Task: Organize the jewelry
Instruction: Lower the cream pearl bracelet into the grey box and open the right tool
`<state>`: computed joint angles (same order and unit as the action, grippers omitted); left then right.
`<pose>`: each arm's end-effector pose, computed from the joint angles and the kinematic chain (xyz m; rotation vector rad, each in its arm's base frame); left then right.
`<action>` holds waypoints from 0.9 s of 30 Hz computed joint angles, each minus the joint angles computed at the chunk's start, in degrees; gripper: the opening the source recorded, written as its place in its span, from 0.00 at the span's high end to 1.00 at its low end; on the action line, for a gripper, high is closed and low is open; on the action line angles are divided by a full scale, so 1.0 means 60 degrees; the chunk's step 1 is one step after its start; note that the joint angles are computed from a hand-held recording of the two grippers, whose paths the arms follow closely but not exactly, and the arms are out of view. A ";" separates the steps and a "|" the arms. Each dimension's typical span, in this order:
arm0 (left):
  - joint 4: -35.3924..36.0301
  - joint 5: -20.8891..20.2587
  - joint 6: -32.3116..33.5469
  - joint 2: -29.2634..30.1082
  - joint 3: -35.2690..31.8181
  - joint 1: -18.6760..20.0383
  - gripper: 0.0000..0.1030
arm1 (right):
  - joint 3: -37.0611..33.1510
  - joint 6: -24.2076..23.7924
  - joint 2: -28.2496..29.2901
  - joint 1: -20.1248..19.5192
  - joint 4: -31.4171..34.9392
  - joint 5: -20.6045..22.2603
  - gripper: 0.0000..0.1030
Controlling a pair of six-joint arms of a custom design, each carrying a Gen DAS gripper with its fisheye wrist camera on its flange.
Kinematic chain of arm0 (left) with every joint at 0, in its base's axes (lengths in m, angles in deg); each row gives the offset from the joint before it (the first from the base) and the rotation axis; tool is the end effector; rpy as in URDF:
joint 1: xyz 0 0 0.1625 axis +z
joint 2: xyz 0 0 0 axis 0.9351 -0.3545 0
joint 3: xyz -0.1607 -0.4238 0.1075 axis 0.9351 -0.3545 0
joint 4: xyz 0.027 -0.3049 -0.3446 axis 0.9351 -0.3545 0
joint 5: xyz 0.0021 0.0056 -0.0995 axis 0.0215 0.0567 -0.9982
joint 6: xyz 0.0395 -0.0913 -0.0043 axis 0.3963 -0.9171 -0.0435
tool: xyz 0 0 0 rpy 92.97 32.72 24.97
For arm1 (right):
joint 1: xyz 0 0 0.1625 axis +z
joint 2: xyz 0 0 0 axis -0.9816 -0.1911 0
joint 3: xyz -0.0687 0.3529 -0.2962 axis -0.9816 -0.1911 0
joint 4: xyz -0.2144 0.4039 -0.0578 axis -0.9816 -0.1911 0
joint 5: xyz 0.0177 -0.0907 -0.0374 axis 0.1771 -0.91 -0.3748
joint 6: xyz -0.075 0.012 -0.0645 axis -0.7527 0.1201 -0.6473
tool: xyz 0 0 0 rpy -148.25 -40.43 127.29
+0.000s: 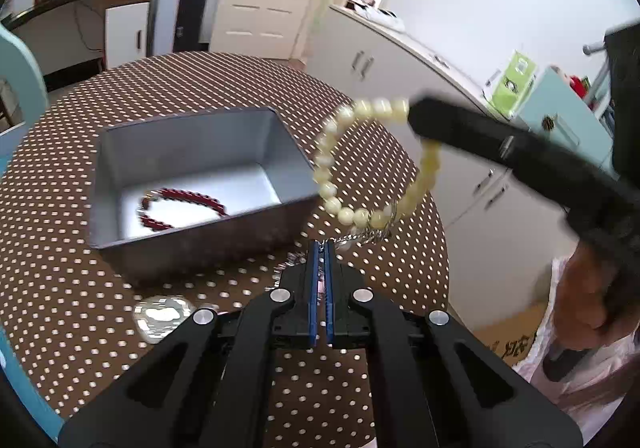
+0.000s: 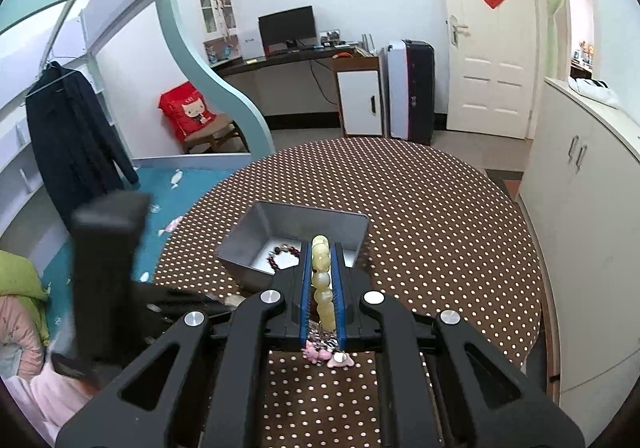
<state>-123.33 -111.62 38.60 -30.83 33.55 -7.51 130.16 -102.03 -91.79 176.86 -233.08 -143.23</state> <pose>-0.1890 -0.7193 0.0945 0.6090 2.6644 -0.7698 0.2168 -0.7076 0.1950 1.0520 -2.4909 0.8003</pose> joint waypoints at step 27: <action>-0.1506 0.0944 0.0419 -0.1095 0.0284 -0.0453 0.98 | -0.0393 -0.0269 0.0188 0.0141 -0.0424 0.0092 0.92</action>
<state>-132.36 -105.96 41.11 -37.40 35.25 -10.23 127.80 -103.64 -90.66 177.71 -235.62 -142.68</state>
